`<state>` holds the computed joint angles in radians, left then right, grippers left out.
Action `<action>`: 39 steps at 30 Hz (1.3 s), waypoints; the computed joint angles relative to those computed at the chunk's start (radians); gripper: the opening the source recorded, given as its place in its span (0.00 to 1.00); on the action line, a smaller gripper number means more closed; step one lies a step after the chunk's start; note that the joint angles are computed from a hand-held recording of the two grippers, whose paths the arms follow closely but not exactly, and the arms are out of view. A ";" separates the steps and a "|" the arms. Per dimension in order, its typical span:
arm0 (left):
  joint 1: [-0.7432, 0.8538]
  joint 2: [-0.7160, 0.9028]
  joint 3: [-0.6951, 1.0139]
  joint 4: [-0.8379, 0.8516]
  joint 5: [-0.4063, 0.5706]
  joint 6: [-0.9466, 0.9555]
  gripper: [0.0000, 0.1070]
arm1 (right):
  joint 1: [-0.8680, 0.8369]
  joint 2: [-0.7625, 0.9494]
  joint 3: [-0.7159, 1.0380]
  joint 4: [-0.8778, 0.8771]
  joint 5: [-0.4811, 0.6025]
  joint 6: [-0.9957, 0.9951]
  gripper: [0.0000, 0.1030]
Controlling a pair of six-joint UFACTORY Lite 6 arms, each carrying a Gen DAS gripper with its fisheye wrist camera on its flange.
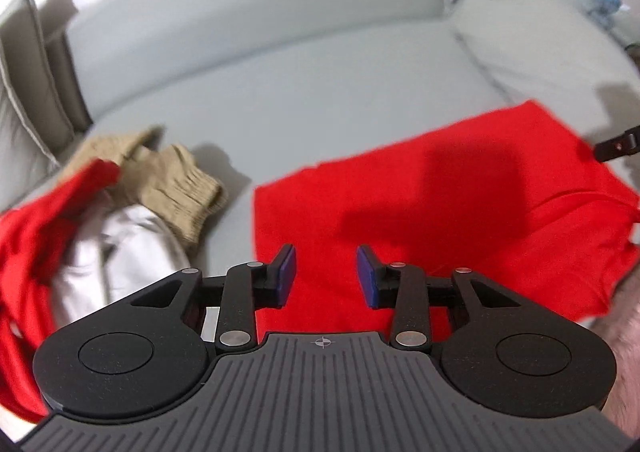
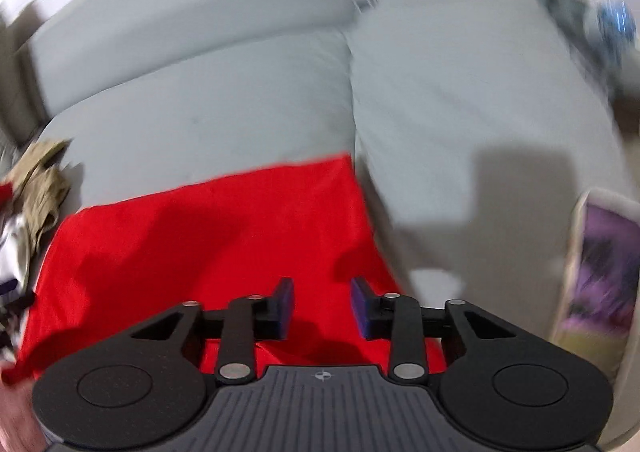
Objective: Fold clothes
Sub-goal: 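Open both grippers and smooth the folded shirt flat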
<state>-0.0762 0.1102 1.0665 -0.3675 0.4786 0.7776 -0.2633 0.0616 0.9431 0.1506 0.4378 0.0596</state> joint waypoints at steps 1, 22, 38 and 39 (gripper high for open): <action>0.010 -0.001 0.005 -0.043 0.065 0.075 0.23 | -0.004 0.017 -0.009 0.070 0.018 -0.065 0.31; 0.175 -0.362 -0.324 -0.211 0.209 0.520 0.29 | 0.176 -0.351 -0.310 -0.199 0.036 -0.178 0.36; 0.332 -0.371 -0.399 -0.359 0.199 0.550 0.33 | -0.397 -0.327 -0.348 0.473 0.166 -0.723 0.41; 0.332 -0.366 -0.397 -0.353 0.198 0.544 0.33 | -0.380 -0.320 -0.368 0.474 0.135 -0.717 0.41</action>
